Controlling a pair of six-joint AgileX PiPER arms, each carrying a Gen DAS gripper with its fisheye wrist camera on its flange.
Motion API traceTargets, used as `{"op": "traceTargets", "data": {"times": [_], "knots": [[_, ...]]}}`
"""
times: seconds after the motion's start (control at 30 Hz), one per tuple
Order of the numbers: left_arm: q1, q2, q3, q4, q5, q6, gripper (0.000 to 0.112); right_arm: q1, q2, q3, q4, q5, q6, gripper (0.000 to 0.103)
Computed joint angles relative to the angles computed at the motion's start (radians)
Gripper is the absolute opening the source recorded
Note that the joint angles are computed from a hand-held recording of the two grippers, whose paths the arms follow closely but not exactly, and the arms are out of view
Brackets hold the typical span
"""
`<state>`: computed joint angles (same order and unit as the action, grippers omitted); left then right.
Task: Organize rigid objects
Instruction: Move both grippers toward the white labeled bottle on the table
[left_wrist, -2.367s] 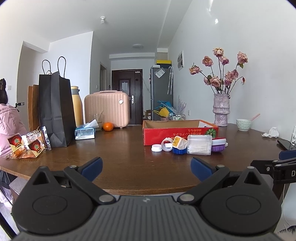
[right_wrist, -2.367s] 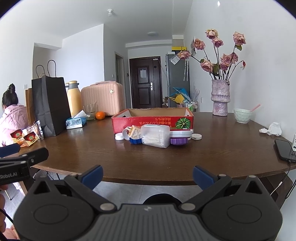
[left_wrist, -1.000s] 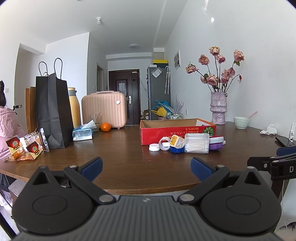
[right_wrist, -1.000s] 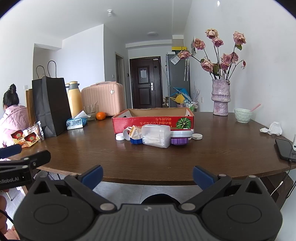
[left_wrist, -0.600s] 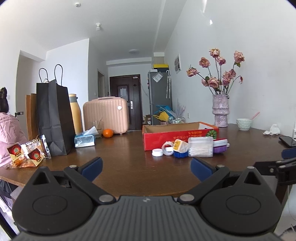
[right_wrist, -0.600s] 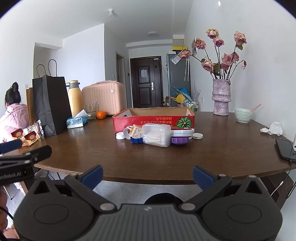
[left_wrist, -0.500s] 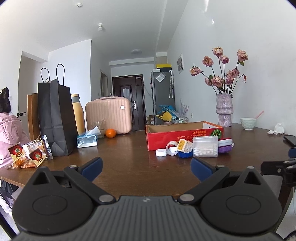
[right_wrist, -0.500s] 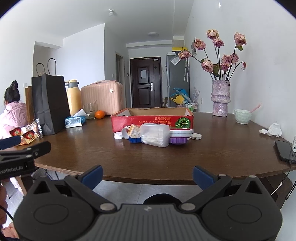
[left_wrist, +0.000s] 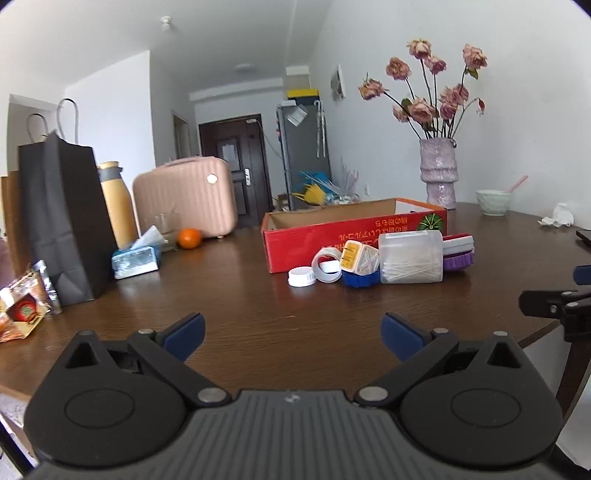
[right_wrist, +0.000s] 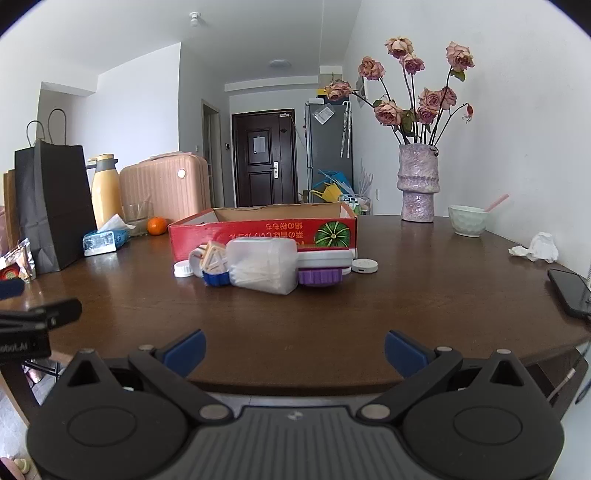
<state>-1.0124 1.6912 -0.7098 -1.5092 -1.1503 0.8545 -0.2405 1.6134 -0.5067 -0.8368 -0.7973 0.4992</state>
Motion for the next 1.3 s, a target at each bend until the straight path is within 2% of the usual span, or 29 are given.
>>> {"op": "traceTargets", "data": {"times": [0.07,0.13,0.23,0.33,0.43,0.53,0.63,0.67,0.77,0.8,0.87,0.93,1.07,1.13,1.2,1.27,1.3], "knots": [[0.060,0.016,-0.019,0.071,0.052,-0.015,0.103,0.014,0.055,-0.084,-0.054,0.021,0.045,0.103],[0.121,0.026,-0.038,0.156,0.121,-0.024,0.103,0.008,0.114,-0.150,-0.090,-0.011,0.109,0.103],[0.209,0.028,-0.115,0.181,0.280,0.066,0.103,-0.007,0.171,-0.308,-0.338,0.014,0.356,0.103],[0.299,0.045,-0.177,0.269,0.401,0.017,0.103,0.005,0.218,-0.425,-0.414,0.047,0.520,0.101],[0.377,0.094,-0.282,0.278,0.472,0.052,0.103,0.014,0.304,-0.575,-0.509,0.039,0.713,0.077],[0.432,0.147,-0.373,0.315,0.503,0.079,0.103,0.028,0.368,-0.683,-0.544,0.024,0.807,0.074],[0.460,0.208,-0.498,0.172,0.535,0.288,0.103,0.046,0.412,-0.756,-0.546,0.009,0.804,0.074],[0.470,0.213,-0.515,0.152,0.556,0.309,0.103,0.054,0.425,-0.780,-0.548,0.013,0.807,0.074],[0.500,0.209,-0.508,0.199,0.650,0.209,0.103,0.071,0.476,-0.872,-0.594,0.005,0.867,0.073],[0.496,0.214,-0.513,0.179,0.647,0.201,0.098,0.076,0.492,-0.901,-0.608,0.000,0.888,0.072],[0.493,0.227,-0.529,0.095,0.635,0.248,0.097,0.082,0.528,-0.962,-0.648,-0.020,0.944,0.065],[0.513,0.222,-0.520,0.067,0.676,0.272,0.099,0.091,0.555,-1.014,-0.692,-0.017,0.970,0.065],[0.522,0.197,-0.478,0.035,0.667,0.261,0.099,0.109,0.586,-1.082,-0.740,0.015,0.956,0.065],[0.516,0.182,-0.460,0.025,0.645,0.257,0.101,0.114,0.605,-1.125,-0.804,-0.007,0.986,0.057],[0.501,0.166,-0.437,0.031,0.607,0.242,0.103,0.135,0.559,-1.056,-0.784,0.037,0.889,0.052],[0.484,0.146,-0.404,0.056,0.564,0.216,0.103,0.150,0.483,-0.926,-0.703,0.062,0.708,0.039],[0.476,0.139,-0.392,0.054,0.548,0.212,0.103,0.155,0.443,-0.853,-0.657,0.061,0.608,0.024]]}}
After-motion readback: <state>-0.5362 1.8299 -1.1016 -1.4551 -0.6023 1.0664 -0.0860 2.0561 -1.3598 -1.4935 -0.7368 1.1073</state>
